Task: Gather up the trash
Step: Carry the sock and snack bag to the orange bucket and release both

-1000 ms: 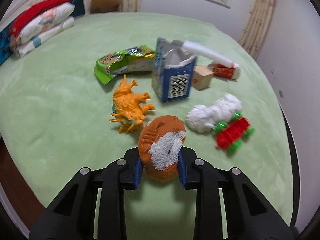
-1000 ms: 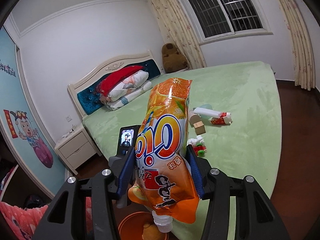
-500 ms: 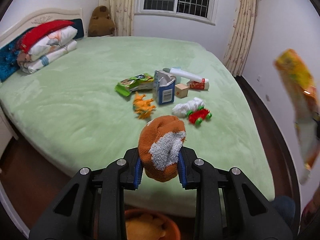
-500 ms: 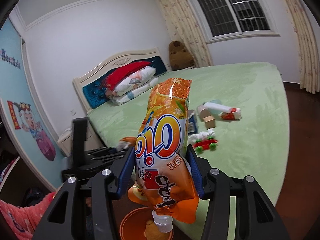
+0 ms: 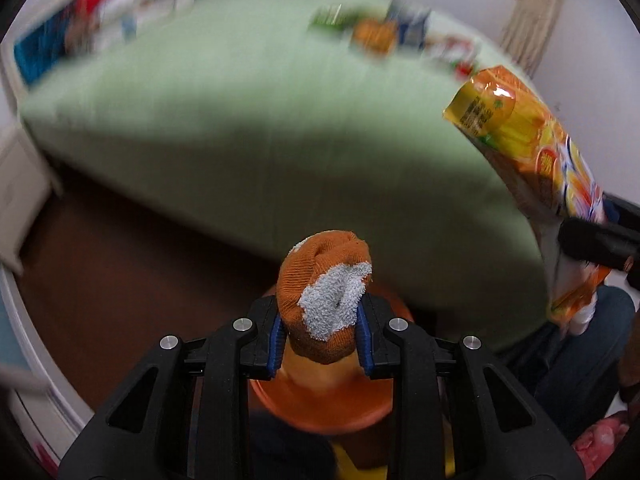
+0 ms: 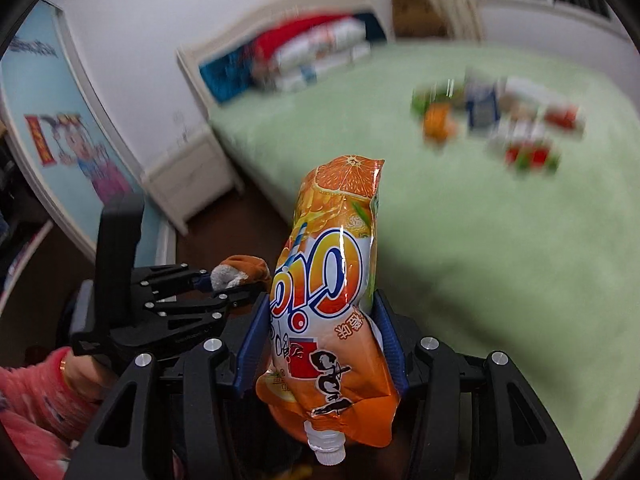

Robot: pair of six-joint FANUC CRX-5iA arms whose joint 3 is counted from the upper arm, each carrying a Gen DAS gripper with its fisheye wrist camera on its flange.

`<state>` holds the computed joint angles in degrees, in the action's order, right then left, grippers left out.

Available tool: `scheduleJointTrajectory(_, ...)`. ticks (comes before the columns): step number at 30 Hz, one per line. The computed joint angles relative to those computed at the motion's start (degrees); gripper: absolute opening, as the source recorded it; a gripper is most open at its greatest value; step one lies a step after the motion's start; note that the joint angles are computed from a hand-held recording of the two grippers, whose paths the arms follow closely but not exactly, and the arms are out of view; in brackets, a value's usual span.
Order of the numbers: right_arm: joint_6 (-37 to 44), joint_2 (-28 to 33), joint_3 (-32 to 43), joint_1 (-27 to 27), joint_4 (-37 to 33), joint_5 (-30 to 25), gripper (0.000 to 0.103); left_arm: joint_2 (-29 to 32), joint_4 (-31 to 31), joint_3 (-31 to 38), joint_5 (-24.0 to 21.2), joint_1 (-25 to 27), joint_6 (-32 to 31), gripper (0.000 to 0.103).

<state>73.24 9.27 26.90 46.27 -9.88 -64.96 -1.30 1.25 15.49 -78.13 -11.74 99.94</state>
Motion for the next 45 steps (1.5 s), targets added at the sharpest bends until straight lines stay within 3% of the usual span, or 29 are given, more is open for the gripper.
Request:
scheduleJointTrajectory(4, -0.66, 6.12, 2.3, 0.18, -3.42, -7.48, 0.051, 1.98, 3.7, -5.83, -2.53, 1.98, 1.29, 0.027)
scheduleJointTrajectory(12, -1.12, 13.19, 4.89, 0.84, -3.25, -12.7, 0.053, 6.95, 6.68, -9.65, -5.22, 3.24, 4.97, 0.031)
scheduleJointTrajectory(14, -1.67, 13.13, 4.56, 1.25, -1.77, -12.25, 0.062, 7.38, 6.91, -9.27, -5.59, 3.67, 5.86, 0.044)
scheduleJointTrajectory(15, -2.0, 12.79, 4.08, 1.34, -1.02, -11.46, 0.072, 7.21, 6.72, -9.26, -5.42, 3.78, 6.2, 0.057)
scheduleJointTrajectory(16, -2.08, 12.42, 3.63, 1.32, -0.48, -10.73, 0.074, 6.78, 5.62, -9.13, -5.08, 3.7, 6.86, 0.065)
scheduleJointTrajectory(27, -4.2, 8.92, 0.68, -0.81, -0.38, -8.35, 0.075, 6.7, 2.29, -6.83, -5.63, 2.44, 7.6, 0.066)
scheduleJointTrajectory(33, -6.35, 7.96, -0.07, -0.1, 0.19, -6.95, 0.075, 5.09, 2.08, -9.3, -4.15, 2.3, 7.66, 0.066)
scheduleJointTrajectory(44, -4.49, 3.17, 1.63, 0.33, 2.88, -1.38, 0.075, 4.26, -2.14, -2.05, -4.18, 0.81, 8.2, 0.066)
scheduleJointTrajectory(45, -4.5, 2.6, 1.38, 0.32, 3.65, -0.39, 0.079, 4.22, -2.41, -1.17, -3.9, 0.64, 8.23, 0.066)
